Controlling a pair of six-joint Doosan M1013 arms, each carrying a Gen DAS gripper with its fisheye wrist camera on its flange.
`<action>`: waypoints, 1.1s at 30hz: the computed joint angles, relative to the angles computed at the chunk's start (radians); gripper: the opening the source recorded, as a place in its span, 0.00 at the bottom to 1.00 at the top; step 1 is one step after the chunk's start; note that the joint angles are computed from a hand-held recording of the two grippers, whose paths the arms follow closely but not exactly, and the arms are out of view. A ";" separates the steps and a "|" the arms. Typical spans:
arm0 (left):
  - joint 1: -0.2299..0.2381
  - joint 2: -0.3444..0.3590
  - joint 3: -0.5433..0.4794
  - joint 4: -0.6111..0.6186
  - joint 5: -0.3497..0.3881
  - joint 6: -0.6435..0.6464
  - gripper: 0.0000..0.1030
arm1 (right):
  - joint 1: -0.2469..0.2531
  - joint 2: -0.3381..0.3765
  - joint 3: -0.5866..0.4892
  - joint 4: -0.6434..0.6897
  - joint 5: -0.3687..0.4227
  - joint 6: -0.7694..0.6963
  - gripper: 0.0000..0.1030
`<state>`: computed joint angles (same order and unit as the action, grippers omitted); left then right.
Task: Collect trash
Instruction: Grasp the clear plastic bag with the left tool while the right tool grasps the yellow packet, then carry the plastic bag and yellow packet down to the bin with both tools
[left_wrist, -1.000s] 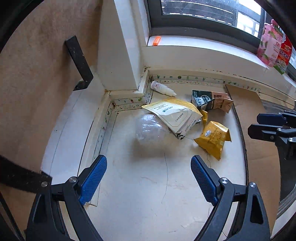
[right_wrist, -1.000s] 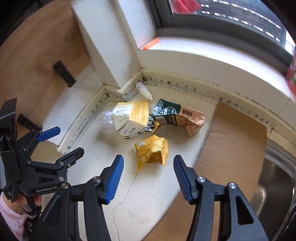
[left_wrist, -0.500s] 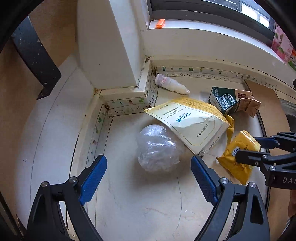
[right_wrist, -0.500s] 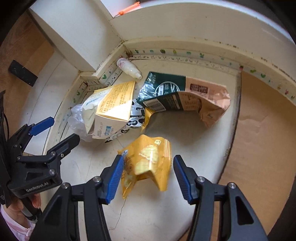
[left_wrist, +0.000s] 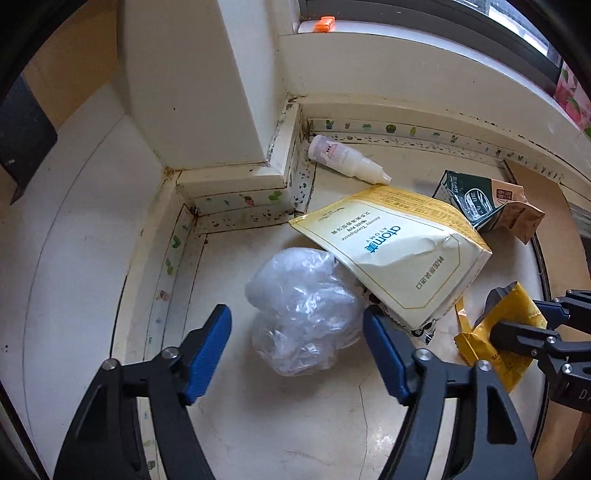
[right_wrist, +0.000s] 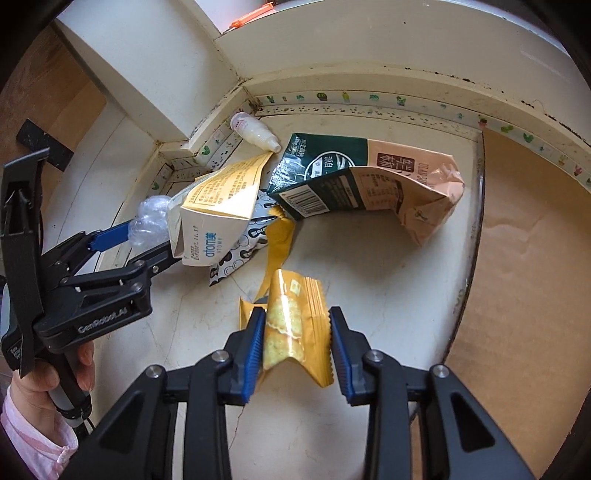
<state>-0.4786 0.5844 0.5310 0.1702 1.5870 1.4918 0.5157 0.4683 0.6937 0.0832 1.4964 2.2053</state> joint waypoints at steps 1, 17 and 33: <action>0.003 0.001 0.000 -0.014 0.003 -0.006 0.53 | 0.001 0.002 -0.004 -0.005 0.002 -0.001 0.33; -0.011 -0.140 0.184 -0.063 -0.070 -0.002 0.16 | 0.014 -0.001 -0.023 -0.035 0.018 0.056 0.23; -0.059 -0.330 0.315 -0.171 -0.090 0.013 0.15 | 0.144 -0.089 -0.037 -0.174 0.028 0.075 0.21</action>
<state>-0.5374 0.2539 0.8464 -0.0011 1.4968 1.5050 0.6596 0.3789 0.6562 -0.0905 1.5239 2.2805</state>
